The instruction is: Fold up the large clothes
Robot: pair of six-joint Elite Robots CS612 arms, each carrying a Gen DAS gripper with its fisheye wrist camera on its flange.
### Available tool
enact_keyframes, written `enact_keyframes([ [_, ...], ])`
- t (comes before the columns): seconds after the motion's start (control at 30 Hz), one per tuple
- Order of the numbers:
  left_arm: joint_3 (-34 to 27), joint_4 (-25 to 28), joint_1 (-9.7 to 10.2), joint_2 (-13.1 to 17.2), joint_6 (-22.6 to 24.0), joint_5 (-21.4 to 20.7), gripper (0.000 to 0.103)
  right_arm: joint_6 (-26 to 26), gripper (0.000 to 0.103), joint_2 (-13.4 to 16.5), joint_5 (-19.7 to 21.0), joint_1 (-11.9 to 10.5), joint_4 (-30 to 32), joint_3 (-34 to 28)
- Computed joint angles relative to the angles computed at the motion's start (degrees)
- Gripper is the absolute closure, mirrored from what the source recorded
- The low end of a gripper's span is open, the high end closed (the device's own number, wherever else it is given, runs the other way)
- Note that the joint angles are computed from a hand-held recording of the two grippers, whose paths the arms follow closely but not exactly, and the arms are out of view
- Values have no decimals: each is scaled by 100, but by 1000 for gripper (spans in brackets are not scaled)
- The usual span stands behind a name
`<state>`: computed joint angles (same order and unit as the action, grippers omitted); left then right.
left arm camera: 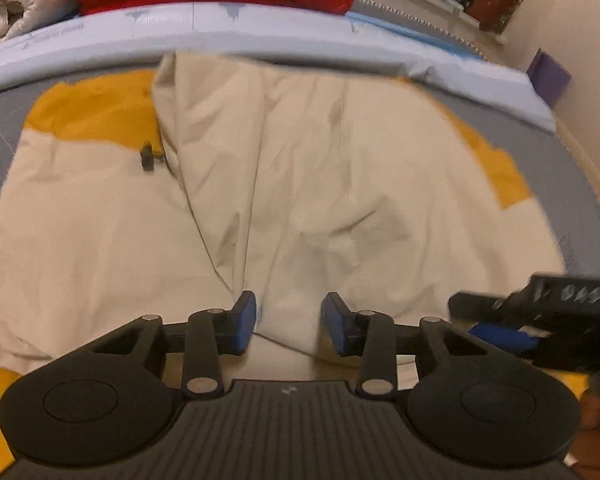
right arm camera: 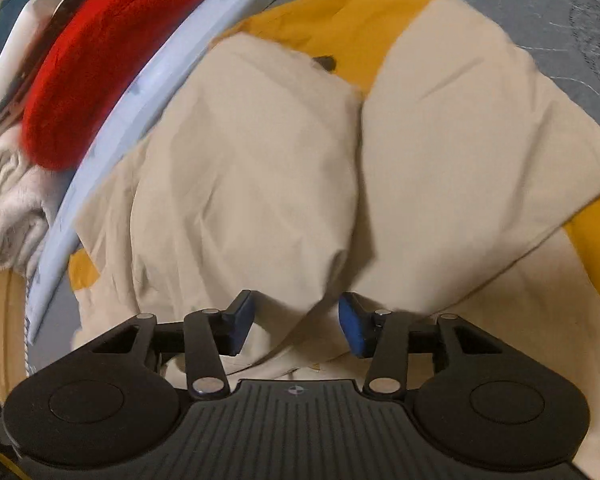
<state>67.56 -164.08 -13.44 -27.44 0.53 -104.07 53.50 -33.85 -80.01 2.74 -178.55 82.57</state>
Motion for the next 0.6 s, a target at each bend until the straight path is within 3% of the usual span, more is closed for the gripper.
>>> enact_keyframes([
  [0.1, 29, -427, 91, -61, -196, -145, 56, -178, 52, -106, -341, 81, -165, 10],
  [0.2, 42, -801, 153, -33, -436, -247, 63, -369, 52, -100, -621, 108, -708, 59],
  [0.27, -101, -460, 145, 56, -423, -144, 88, -182, 51, -108, -674, 84, -826, 157],
  [0.33, -211, 197, 76, 112, -390, 400, 89, 265, 51, -120, -607, 56, -567, 222],
  [0.37, -222, 255, 54, 111, -458, 533, 88, 482, 51, -156, -546, 34, -403, 286],
  [0.43, -109, -24, 31, 28, -558, 644, 87, 704, 53, -221, -628, 30, -155, 362],
  [0.53, 168, -1001, -11, -94, -364, 617, 87, 557, 52, -333, -1280, 135, -301, 443],
  [0.6, 277, -1484, 11, -122, -327, 143, 87, 410, 52, -333, -1587, 196, -743, 484],
])
